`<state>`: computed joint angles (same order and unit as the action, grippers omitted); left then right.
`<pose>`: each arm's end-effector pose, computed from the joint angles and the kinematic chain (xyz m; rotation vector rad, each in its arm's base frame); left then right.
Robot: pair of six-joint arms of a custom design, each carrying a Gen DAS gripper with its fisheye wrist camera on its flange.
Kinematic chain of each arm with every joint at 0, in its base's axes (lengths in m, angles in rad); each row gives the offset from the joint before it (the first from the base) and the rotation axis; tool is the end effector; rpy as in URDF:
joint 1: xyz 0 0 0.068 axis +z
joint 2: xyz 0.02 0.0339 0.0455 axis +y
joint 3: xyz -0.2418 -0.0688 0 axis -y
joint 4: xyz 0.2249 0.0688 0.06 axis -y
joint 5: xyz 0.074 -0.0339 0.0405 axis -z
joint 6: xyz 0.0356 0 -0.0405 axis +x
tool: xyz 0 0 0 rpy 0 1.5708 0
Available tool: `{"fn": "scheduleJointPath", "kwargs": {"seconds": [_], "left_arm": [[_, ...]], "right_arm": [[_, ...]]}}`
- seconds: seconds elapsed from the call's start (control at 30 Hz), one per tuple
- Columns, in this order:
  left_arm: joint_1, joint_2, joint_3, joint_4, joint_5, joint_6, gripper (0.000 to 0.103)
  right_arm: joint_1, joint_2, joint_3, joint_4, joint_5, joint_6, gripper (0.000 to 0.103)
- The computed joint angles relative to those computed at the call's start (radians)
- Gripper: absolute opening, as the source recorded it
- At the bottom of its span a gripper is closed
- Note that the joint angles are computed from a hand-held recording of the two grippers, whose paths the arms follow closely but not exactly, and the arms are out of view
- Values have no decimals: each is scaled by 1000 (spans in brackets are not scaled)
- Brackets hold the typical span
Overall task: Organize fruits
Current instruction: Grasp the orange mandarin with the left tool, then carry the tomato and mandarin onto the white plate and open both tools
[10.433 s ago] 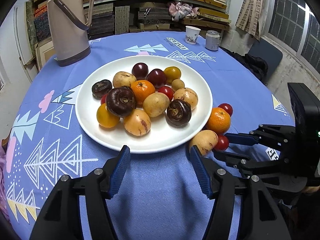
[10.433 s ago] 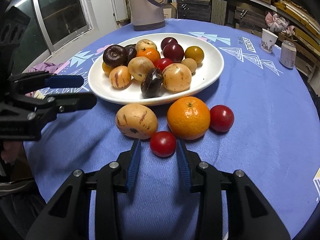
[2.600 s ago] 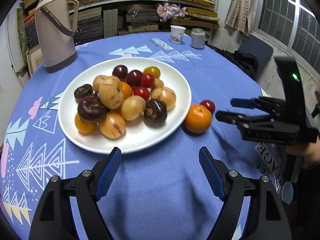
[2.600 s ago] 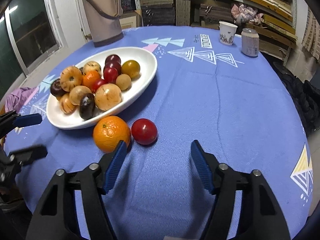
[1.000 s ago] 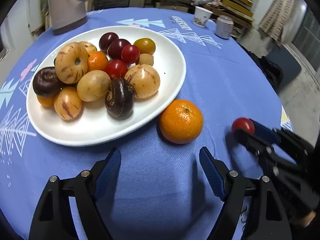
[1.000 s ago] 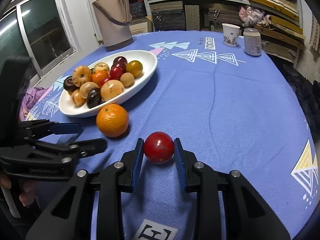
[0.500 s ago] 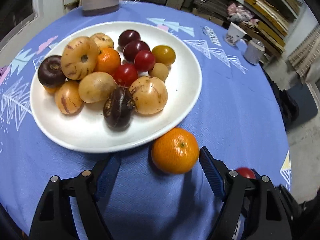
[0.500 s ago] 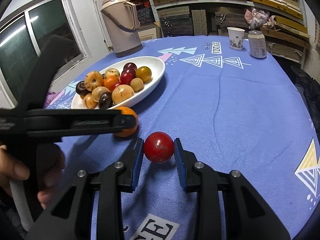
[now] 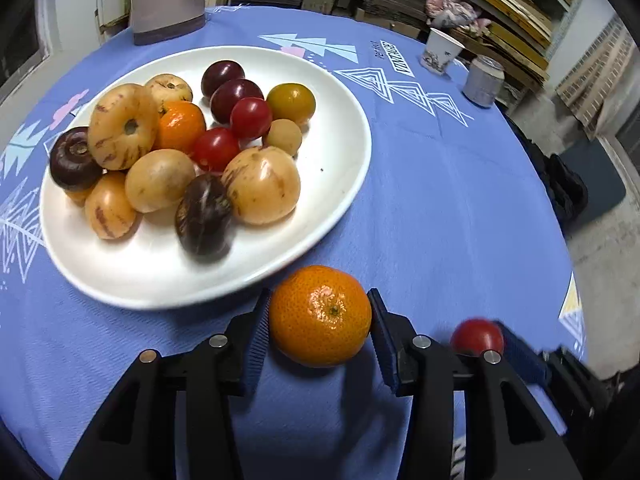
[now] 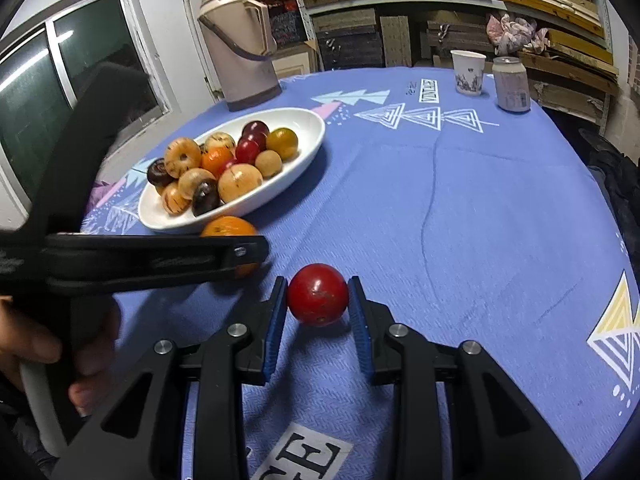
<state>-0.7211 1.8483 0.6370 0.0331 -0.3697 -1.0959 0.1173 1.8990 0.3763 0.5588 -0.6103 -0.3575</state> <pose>0.2057 -0.1637 0.0576 -0.5819 2.5476 -0.1092 0.2236 0.0469 0.0359 -0.7930 2.2728 0.6593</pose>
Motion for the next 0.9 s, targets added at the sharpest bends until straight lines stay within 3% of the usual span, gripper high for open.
{"fn": "scheduleJointPath", "kwargs": {"seconds": [0.2,0.5,0.77,0.9], "left_arm": [[-36,-77,-79,7,-17,13,47],[-66,-241,-225,28,-29,0,47],[-66,-522,-354,-83,-99,44,47],[9,-671,-407,-144,-75,137,47]], "right_arm": [[50,-3,-10,9,46,22,30],[155,-123,-55,-15,116,72,30],[289,-264,-51,-91,213,137,30],[376,-314,-11,-138,268,176,30]]}}
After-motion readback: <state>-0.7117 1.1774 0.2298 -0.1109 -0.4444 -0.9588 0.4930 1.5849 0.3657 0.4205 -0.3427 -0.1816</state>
